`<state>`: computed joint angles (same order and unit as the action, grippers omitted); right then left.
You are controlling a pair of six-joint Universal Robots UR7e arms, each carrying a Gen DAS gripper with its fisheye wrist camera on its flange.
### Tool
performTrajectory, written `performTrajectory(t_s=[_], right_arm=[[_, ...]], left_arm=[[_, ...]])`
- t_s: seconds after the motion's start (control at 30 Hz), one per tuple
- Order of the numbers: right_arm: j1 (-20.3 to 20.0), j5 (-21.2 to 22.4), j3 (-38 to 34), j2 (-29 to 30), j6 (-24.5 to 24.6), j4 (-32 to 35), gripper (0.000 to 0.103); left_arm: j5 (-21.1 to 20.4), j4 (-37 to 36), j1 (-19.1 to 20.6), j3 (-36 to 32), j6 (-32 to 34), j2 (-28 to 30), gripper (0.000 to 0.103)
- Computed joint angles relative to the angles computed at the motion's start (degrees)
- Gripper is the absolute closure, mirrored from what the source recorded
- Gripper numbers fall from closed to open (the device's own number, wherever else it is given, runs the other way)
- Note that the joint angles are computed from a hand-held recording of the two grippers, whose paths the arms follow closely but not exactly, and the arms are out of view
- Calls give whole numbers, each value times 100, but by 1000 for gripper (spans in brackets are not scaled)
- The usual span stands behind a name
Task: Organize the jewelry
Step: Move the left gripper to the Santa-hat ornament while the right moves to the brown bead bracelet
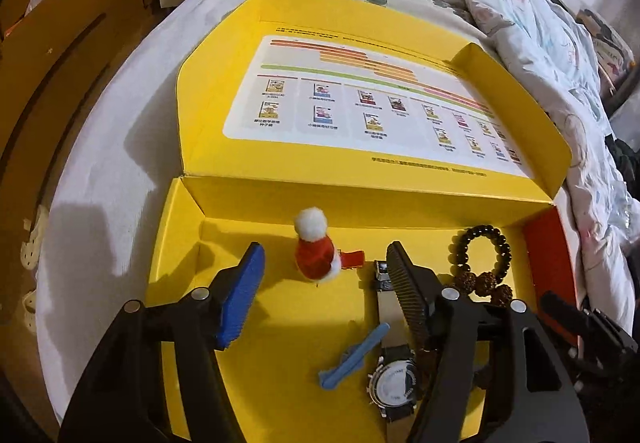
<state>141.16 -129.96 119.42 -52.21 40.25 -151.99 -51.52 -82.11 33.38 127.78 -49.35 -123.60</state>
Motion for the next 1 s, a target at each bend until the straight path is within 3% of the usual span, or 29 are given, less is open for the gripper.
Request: performTrajectory(t_s=[0.13,0.33,0.5,0.83,1.0], right_arm=[[46,-41,-126,164,-46,116,59],[33,-48,-235,330,-45,275,63],[34,-139,-274,369,-48,364,68],[125,-419,-493,536,-13,834,68],[137,-514,-579,595,62,1098,68]], left_arm=[[-127,-63,87,32,102,9,53],[-183,-136,175,45,211,14,58],[-164,-224,266,57,280,43,58],[-158,-376,383,89,403,95,58],[-211,-491,481,100,504,132,64]])
